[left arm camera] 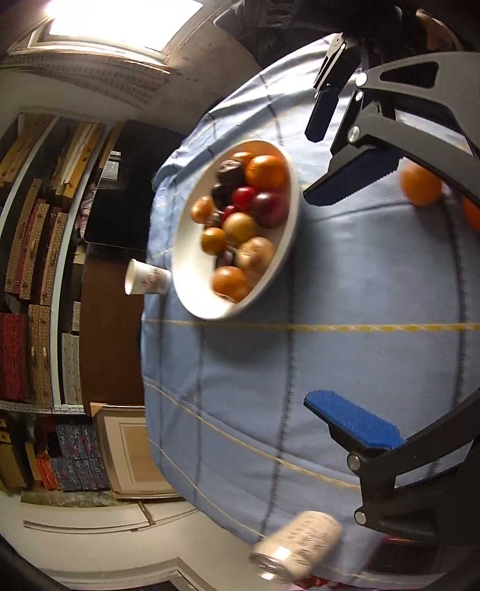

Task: Organize fruits
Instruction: 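Grasp a pale pink grapefruit with the right gripper while the left gripper reaches an orange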

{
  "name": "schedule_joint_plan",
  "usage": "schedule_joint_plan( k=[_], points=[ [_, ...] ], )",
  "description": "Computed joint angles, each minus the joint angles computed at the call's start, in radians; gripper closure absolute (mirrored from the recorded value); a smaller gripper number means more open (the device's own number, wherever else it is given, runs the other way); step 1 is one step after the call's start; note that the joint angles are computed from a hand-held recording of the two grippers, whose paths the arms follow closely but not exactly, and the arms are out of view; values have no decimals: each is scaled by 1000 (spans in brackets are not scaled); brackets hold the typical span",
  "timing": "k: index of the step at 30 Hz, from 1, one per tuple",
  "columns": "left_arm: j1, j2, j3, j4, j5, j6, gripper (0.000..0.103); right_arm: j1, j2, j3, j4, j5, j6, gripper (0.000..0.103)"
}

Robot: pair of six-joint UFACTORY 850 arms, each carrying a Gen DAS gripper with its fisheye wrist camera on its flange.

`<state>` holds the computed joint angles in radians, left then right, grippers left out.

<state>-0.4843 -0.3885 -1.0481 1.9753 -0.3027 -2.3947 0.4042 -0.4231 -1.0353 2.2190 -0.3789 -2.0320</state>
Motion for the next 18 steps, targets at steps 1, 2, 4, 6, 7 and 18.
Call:
schedule_joint_plan(
  k=[1,2,4,6,7,18],
  points=[
    [-5,10,27,11,-13,-25,5,6,1,8,-57,-4,52,34],
    [-8,19,49,10,-19,-43,5,14,2,13,-101,0,92,34],
    [-6,37,85,22,-13,-78,5,27,14,31,-104,5,82,34],
    [-2,64,128,120,-21,-208,5,41,24,44,-102,14,65,34],
    [0,73,142,154,-26,-254,5,49,27,49,-98,24,56,34],
    [16,116,203,322,-38,-482,5,74,11,42,-237,88,171,47]
  ],
)
